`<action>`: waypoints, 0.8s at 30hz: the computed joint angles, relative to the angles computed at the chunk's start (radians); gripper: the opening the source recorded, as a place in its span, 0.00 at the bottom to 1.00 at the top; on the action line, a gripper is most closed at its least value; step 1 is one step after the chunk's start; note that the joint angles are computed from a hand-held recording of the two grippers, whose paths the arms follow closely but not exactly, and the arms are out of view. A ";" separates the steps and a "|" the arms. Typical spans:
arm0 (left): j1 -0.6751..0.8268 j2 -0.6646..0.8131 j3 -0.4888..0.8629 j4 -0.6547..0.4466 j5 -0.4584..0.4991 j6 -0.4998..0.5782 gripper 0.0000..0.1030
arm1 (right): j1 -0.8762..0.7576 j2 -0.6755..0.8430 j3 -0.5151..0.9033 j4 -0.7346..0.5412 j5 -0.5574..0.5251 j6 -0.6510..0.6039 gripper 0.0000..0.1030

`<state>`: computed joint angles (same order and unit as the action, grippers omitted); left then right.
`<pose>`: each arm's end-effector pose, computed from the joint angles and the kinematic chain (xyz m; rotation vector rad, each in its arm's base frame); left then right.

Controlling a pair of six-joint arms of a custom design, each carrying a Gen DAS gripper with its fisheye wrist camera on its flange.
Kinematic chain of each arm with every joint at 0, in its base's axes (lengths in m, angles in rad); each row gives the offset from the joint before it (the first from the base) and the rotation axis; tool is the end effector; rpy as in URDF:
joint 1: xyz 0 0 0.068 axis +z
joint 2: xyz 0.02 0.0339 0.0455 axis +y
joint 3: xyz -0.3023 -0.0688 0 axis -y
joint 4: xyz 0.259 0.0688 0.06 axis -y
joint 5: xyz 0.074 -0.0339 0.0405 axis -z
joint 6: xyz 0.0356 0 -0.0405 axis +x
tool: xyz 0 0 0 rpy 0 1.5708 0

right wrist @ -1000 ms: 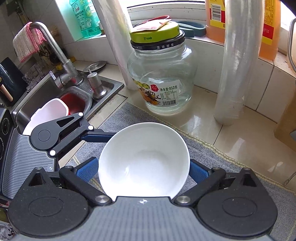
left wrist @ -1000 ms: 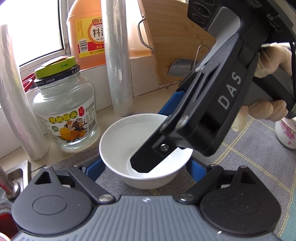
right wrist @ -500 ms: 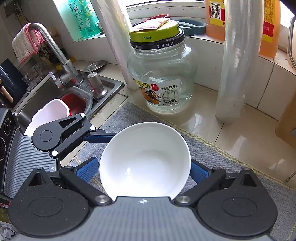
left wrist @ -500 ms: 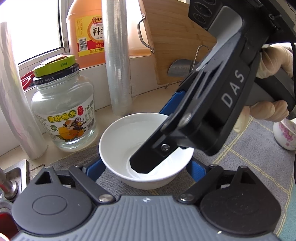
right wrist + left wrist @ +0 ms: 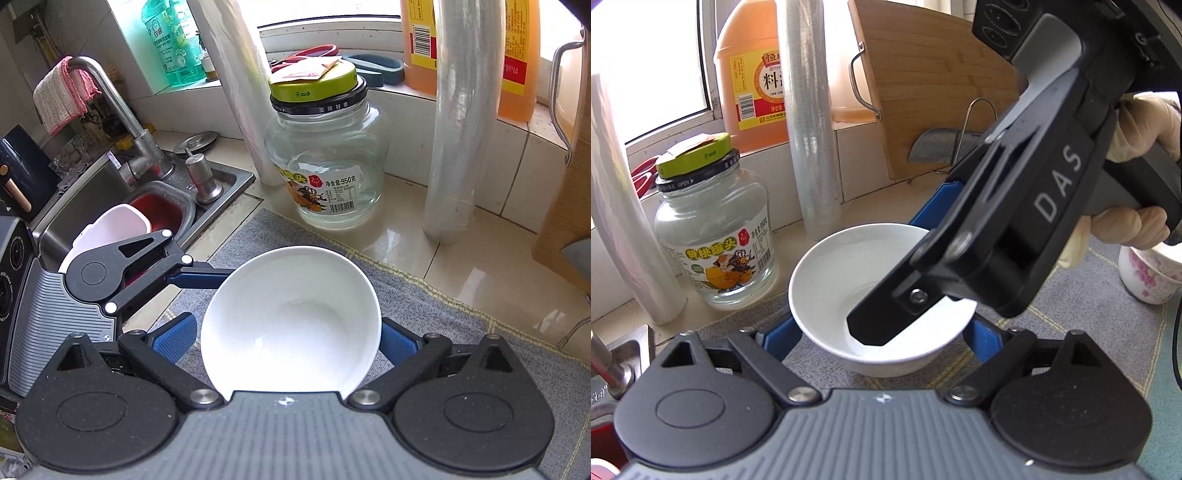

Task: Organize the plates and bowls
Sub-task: 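Lift and carry the white bowl with the right gripper toward the nested bowls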

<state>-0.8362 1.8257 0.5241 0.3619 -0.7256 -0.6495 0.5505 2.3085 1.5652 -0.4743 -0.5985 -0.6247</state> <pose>0.2068 -0.1937 0.0911 -0.0665 2.2214 0.1296 0.4074 0.2736 0.1091 -1.5967 2.1329 0.8026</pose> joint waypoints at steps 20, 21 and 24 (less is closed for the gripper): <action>-0.166 -0.031 0.195 -0.352 -0.053 -0.093 0.90 | -0.097 -0.234 -0.321 0.110 -0.028 -0.019 1.00; -0.178 -0.035 0.200 -0.362 -0.055 -0.099 0.90 | -0.103 -0.245 -0.336 0.116 -0.027 -0.018 1.00; -0.194 -0.034 0.220 -0.377 -0.045 -0.092 0.90 | -0.121 -0.276 -0.379 0.130 -0.024 -0.015 1.00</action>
